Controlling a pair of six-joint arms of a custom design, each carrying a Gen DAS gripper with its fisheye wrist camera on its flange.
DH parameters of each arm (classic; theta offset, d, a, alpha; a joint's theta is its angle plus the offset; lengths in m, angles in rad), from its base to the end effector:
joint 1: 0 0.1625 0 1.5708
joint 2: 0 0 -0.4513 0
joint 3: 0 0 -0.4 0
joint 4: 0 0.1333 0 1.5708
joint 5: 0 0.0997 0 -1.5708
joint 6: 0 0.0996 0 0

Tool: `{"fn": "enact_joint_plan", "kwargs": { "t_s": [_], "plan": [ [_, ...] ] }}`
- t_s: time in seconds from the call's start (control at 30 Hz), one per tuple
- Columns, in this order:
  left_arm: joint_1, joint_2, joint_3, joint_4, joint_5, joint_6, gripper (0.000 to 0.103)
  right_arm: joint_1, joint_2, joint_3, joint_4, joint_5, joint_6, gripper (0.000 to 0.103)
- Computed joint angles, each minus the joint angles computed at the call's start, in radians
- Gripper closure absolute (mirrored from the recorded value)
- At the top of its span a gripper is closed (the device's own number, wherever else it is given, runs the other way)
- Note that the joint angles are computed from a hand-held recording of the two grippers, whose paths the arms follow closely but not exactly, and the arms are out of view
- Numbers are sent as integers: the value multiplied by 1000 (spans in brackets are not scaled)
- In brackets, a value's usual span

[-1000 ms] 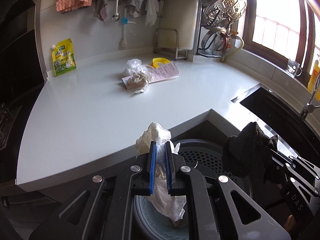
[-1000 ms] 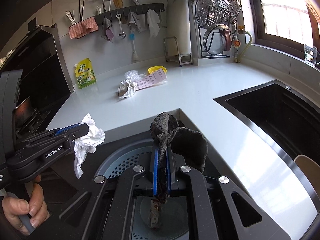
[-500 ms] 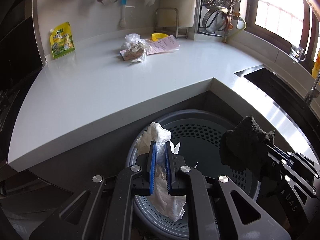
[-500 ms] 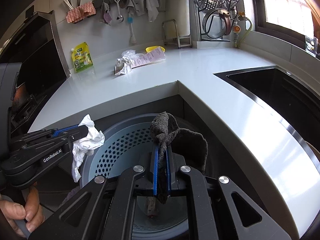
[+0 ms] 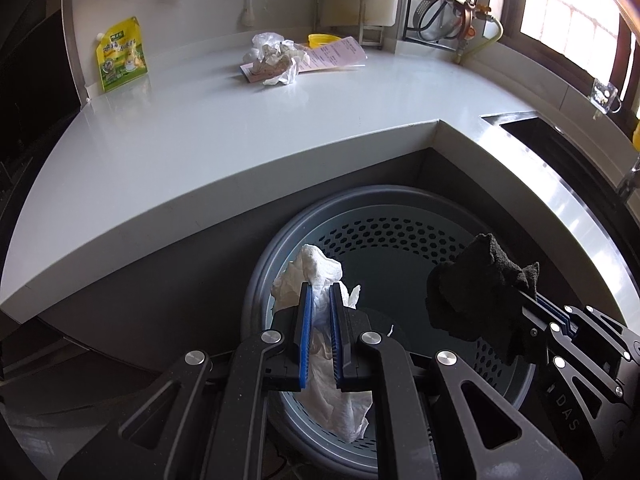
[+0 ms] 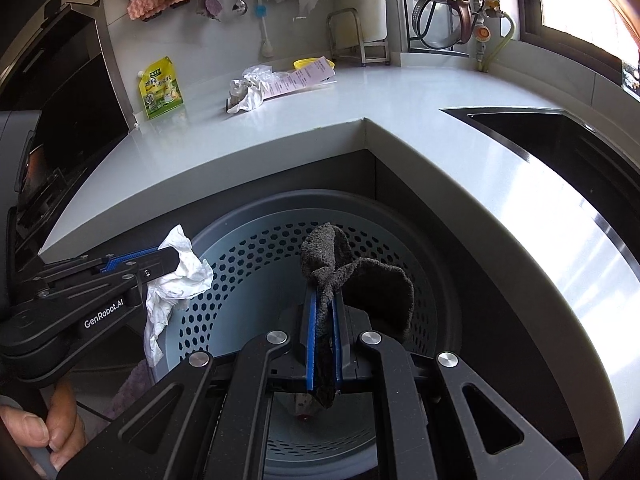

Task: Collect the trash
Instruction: 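Carry the tissue and sock over the trash basket with both tools, then open both tools to drop the tissue and sock into the basket, then raise both tools back toward the countertop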

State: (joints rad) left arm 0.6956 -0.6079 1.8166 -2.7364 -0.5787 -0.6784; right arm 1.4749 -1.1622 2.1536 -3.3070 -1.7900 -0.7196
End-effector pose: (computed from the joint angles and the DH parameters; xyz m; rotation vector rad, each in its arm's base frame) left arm -0.3290 -0.5569 -0.0125 0.2499 2.2611 -0.8280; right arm 0.0597 -0.5457 0.2380 0.6749 -2.4491 0.7994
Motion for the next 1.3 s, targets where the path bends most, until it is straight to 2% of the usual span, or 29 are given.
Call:
{"fn": "enact_joint_plan", "kwargs": {
  "t_s": [0.2,0.43,0.47,0.53,0.6,0.7,0.83,1.07,1.3],
  "plan": [
    [6,0,-4,6,-15,0,93,-5,1,-10,22,-5,13,96],
    [11,1,-9,11,-28,-4,86,-6,2,-19,38,-12,23,95],
    [12,0,-9,14,-29,-7,81,-7,1,-18,35,-11,26,93],
    [14,-2,-8,19,-32,-18,73,-10,-2,-14,22,-5,31,80],
    [14,-4,-6,22,-33,-27,60,-12,-4,-9,3,-1,30,71],
    [9,-6,4,7,-22,-33,39,-12,-5,-9,-4,0,31,68],
    [3,-6,5,9,-4,-32,35,-17,-10,-7,2,3,35,63],
    [11,-13,12,13,-14,-47,22,-20,-15,-3,-3,18,23,49],
    [9,-18,19,4,-1,-35,21,-27,-21,11,-40,60,-3,35]
  ]
}}
